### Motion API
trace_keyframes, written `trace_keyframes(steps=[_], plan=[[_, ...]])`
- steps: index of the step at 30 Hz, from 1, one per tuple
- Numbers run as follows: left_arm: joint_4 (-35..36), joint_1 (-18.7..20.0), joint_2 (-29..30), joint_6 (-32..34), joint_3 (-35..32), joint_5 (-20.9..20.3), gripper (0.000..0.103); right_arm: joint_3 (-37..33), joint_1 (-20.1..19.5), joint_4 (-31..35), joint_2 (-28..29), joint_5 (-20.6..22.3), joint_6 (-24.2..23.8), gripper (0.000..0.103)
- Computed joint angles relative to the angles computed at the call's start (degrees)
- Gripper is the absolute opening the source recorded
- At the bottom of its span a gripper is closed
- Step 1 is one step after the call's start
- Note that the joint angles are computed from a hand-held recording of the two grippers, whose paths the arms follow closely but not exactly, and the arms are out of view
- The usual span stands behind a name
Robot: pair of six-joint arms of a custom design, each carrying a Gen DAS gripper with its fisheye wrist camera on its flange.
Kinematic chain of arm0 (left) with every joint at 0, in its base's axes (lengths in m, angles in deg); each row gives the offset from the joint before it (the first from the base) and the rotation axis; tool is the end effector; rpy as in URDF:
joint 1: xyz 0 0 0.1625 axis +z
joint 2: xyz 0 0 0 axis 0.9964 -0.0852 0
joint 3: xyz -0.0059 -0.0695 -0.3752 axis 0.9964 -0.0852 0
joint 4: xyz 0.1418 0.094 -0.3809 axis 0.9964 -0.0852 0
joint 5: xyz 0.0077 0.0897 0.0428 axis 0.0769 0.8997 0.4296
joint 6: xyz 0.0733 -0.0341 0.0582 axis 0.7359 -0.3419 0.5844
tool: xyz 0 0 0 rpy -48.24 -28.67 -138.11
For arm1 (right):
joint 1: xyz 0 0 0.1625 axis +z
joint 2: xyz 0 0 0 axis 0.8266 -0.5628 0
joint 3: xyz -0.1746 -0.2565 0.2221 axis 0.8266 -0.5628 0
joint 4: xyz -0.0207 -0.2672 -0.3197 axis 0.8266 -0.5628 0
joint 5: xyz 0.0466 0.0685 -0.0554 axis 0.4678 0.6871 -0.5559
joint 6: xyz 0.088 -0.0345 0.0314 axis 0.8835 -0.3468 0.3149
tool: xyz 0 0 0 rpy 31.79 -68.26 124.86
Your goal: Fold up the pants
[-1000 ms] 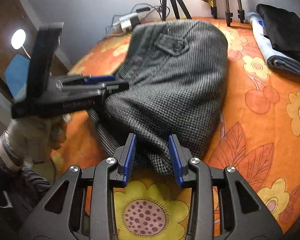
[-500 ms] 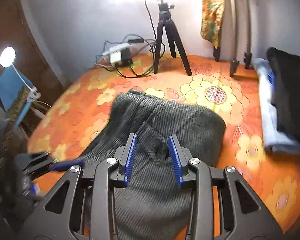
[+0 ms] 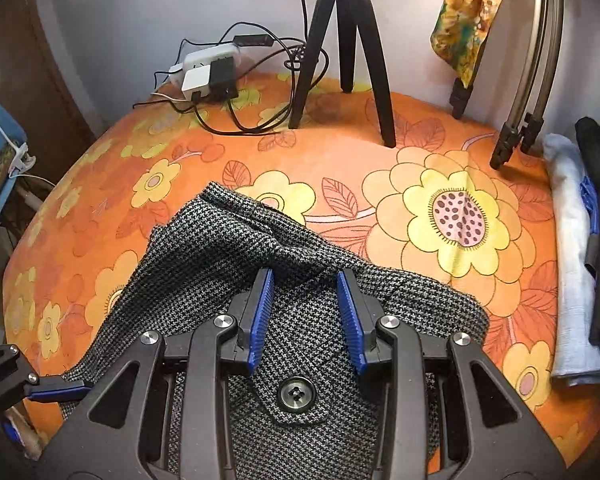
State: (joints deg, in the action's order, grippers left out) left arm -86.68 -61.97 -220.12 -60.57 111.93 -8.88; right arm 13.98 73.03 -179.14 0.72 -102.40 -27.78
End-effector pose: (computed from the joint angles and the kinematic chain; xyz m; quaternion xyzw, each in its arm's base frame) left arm -0.0911 -0.2547 0.3305 0.2576 0.8977 -0.2243 0.2785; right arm 0.4212 -0.4019 -0.0342 0.2982 -0.8954 0.2325 0.2351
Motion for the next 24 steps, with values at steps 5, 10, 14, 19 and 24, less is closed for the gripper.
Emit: trace_keyframes(steps=[5, 10, 14, 19, 24], plan=[[2.17, -1.98, -0.34, -2.93, -0.56, 0.23, 0.042, 1.65, 0.7, -1.27, -1.66, -0.16, 0.23, 0.036], [4.9, -5.11, -0.88, -5.92, -1.47, 1.25, 0.042, 6.54, 2.26, -4.07, -6.33, 1.28, 2.83, 0.036], [6.15, -7.15, -1.29, -7.71, -2.19, 2.17, 0.042, 10.42, 4.02, -5.35, -9.63, -0.24, 4.3, 0.036], [5.54, -7.6, -1.12, -7.55, -2.58, 2.95, 0.042, 15.49, 6.29, -5.88, -14.0, -1.91, 8.07, 0.044], [0.8, -4.65, -0.26, -4.87, -2.64, 2.62, 0.048, 19.55, 8.3, -5.83, -17.3, -4.42, 13.68, 0.058]])
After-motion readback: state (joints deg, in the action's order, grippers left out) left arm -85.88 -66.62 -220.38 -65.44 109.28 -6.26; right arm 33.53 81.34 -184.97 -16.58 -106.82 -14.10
